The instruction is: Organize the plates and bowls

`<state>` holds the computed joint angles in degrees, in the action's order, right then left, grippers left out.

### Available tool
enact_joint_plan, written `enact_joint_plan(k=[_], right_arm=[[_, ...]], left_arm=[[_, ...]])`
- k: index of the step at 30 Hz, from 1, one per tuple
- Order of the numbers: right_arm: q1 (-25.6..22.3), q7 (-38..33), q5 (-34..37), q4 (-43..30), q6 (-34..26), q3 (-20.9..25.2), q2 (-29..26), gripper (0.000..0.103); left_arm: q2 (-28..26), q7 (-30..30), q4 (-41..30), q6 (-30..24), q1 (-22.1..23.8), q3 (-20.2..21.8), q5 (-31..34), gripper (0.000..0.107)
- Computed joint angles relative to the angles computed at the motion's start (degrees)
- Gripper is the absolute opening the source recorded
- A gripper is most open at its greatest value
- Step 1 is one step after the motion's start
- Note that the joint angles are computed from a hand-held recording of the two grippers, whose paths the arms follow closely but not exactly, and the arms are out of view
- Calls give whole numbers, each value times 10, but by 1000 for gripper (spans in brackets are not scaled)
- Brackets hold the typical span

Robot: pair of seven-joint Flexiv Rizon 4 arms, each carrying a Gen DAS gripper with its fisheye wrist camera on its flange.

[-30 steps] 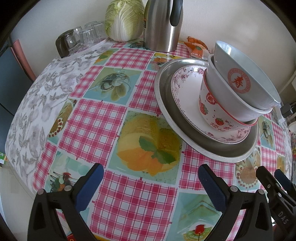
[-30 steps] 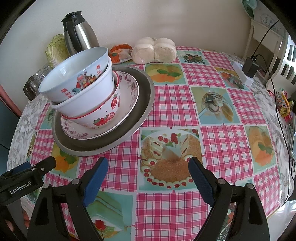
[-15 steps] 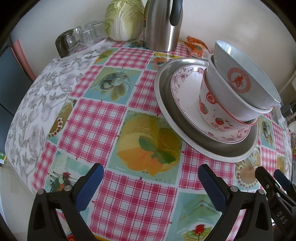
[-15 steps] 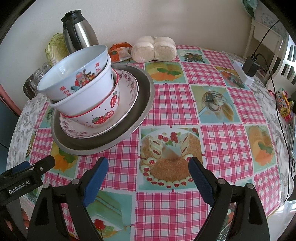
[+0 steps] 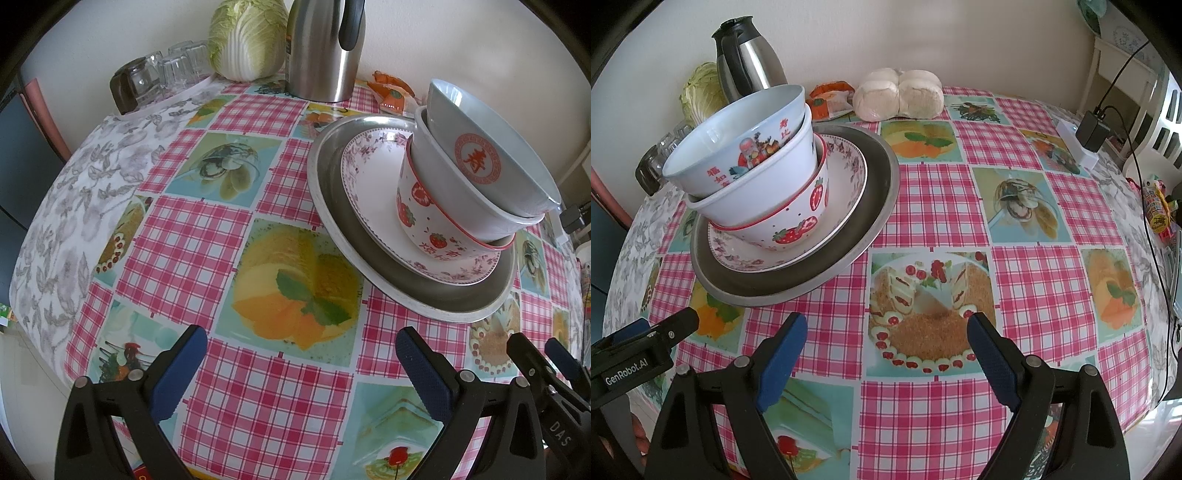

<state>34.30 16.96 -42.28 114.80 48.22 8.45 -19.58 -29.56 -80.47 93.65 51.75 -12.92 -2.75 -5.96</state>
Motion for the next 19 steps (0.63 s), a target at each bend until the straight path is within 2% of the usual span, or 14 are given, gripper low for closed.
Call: enact_joint_plan(k=[19], right_arm=[[0, 0, 0, 0, 0, 0, -1, 89]], left_arm=[[7, 22, 12, 10, 7, -11, -16, 103]])
